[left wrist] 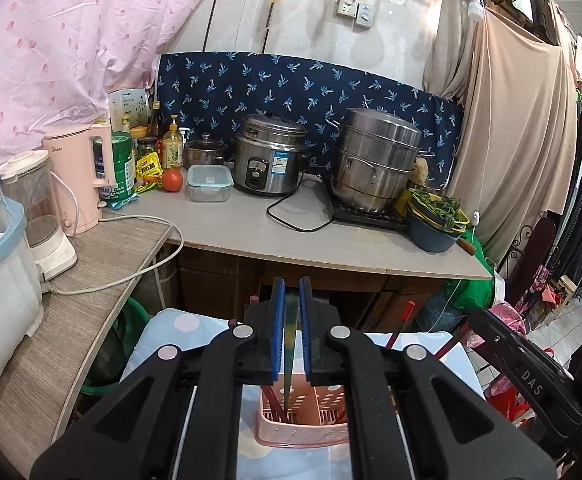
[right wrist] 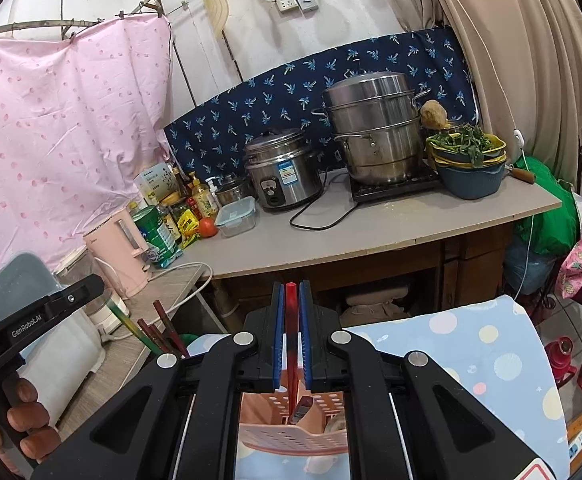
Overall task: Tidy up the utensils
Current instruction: 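Open both tools to drop the chopsticks into the pink basket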
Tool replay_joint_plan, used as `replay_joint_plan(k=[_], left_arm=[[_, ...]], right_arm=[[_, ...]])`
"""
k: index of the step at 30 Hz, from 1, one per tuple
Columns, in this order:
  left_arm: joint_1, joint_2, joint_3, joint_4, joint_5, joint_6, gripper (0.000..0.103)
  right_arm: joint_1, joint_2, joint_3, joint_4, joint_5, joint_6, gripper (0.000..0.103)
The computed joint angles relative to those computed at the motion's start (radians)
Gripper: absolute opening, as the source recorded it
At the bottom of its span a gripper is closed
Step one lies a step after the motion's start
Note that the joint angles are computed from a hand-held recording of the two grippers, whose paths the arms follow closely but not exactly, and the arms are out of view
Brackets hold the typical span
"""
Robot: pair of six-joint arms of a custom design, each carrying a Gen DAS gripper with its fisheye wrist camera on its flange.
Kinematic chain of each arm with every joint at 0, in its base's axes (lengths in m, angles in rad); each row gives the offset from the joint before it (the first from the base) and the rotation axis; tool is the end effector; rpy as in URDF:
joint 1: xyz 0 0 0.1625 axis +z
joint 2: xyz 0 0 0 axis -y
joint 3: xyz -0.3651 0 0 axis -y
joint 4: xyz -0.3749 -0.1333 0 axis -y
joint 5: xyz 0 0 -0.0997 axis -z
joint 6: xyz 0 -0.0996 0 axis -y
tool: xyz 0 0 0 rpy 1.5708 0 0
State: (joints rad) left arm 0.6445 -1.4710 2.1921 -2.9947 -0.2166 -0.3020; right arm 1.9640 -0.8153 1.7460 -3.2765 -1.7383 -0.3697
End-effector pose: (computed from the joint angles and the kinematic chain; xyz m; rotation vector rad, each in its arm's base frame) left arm -0.1875 -0.4294 0.3264 0.0511 1.9984 -1.4628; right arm 0.3431 -0.5226 0.1272 0.9434 -2.6072 1.1336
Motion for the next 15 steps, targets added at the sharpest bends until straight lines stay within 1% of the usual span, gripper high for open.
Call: replay_joint_plan(k=[1, 3, 5, 7, 8, 9, 10, 12, 15], left_arm=[[-0.001, 0.001, 0.002, -0.011, 0.0, 0.006, 0.007], [-0.001, 0.003, 0.002, -0.027, 0.0, 0.019, 0.008], [-0.002, -0.004, 0.007, -0.012, 0.001, 0.007, 0.01], [-0.008, -0.018, 0.017, 0.022, 0.012, -0.026, 0.021], [-0.013, -0.021, 0.021, 0.023, 0.018, -0.03, 0.029], [-0.018, -0.027, 0.027, 0.038, 0.029, -0.044, 0.036], [-0.025, -0.033, 0.034, 0.052, 0.039, -0.057, 0.04], [-0.041, -0.058, 0.049, 0.126, 0.055, -0.114, 0.041], [-0.068, -0.124, 0.07, 0.325, 0.07, -0.264, 0.041]], right_arm=[[0.0, 0.0, 0.001, -0.003, -0.001, 0.001, 0.007], [0.001, -0.003, 0.005, -0.012, 0.001, 0.003, 0.013], [0.003, -0.009, 0.012, -0.014, 0.001, 0.003, 0.013], [0.006, -0.019, 0.022, -0.018, 0.001, 0.002, 0.014], [0.008, -0.025, 0.03, -0.022, 0.001, 0.0, 0.014], [0.009, -0.033, 0.037, -0.025, 0.001, -0.001, 0.016], [0.011, -0.041, 0.047, -0.031, 0.002, -0.002, 0.02], [0.014, -0.059, 0.069, -0.043, 0.006, -0.004, 0.023], [0.021, -0.093, 0.108, -0.06, 0.01, -0.011, 0.025]])
